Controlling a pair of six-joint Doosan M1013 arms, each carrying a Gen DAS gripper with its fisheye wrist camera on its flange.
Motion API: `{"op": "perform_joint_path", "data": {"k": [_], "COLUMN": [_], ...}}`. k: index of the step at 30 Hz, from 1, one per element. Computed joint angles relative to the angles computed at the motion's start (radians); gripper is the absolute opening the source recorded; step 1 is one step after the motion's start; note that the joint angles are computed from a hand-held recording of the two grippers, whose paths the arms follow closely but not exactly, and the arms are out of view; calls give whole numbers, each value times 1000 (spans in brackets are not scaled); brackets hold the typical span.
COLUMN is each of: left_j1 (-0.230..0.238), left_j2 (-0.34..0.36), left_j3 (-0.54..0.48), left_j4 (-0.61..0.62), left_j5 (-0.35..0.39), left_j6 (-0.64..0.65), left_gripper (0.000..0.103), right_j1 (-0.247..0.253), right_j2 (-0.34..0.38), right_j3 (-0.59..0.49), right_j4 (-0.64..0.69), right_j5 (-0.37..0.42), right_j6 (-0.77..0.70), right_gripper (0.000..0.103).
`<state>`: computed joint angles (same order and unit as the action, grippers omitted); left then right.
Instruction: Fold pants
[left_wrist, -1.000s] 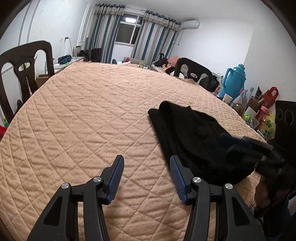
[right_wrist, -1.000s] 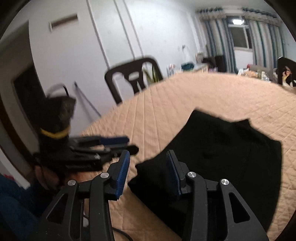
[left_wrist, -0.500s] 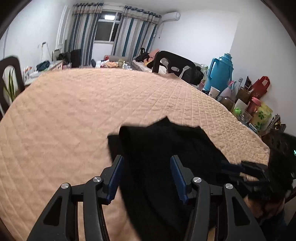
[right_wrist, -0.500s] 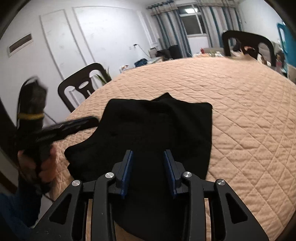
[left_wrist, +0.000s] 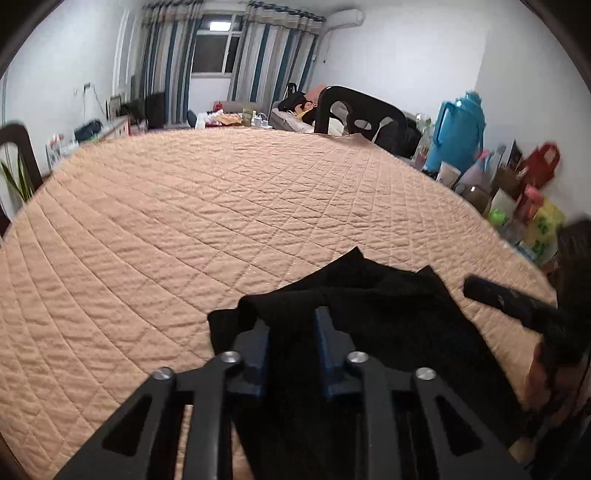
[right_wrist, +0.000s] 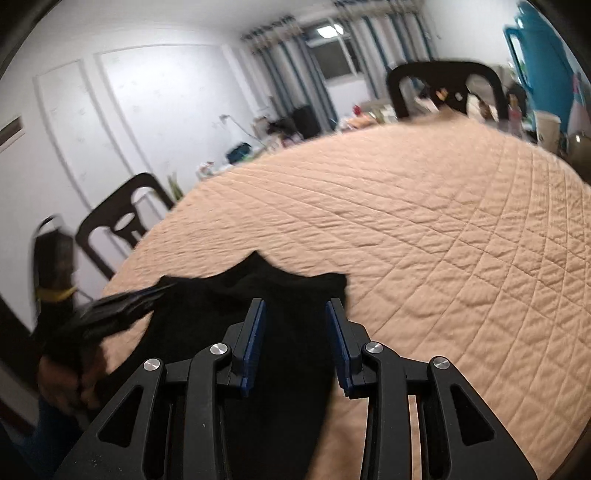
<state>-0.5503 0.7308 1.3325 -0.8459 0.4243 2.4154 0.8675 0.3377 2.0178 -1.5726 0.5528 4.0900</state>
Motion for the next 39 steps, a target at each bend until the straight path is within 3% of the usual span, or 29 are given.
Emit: {"op": "perform_joint_path", "data": {"k": [4, 6, 7, 8, 10, 13, 17, 21, 26, 31, 34, 39], "left_j1": [10, 12, 13, 13, 13, 16, 18, 18, 18, 29, 36, 27], "left_j2": [-5, -12, -17, -21, -26, -15, -4, -4, -44, -102, -125, -126], "left_j3": [10, 27, 38, 46, 60, 41, 18, 8, 70, 166, 212, 244], "left_j4": [-59, -90, -116, -136, -171, -134, -94, -75, -157, -351, -428, -361], "left_j5": [13, 1, -4, -6, -15, 4, 27, 40, -10, -27, 9, 15], "left_j6": [47, 76, 97, 112, 149, 98, 65, 57, 148, 370, 465, 465], "left_gripper": [11, 10, 9, 9, 9, 9, 9, 11, 12, 12, 12, 12], "right_j1": [-52, -59, -55, -52, -52, -72, -78, -33, 50, 132, 162, 177], "right_j2": [24, 35, 32, 27, 22, 27, 22, 16, -22, -29, -16, 12], "right_j3": [-32, -45, -43, -37, -27, -25, -27, -24, 33, 43, 38, 36], "right_j4": [139, 194, 182, 154, 124, 140, 182, 183, 29, 23, 30, 42], "right_j5": [-97, -113, -92, -78, -74, -113, -105, -23, 31, 90, 88, 89], "right_j6": [-149, -207, -191, -161, -120, -122, -162, -189, -57, -76, -73, -99], "right_gripper": [35, 26, 11, 8, 7, 6, 5, 5, 8, 9, 9, 10]}}
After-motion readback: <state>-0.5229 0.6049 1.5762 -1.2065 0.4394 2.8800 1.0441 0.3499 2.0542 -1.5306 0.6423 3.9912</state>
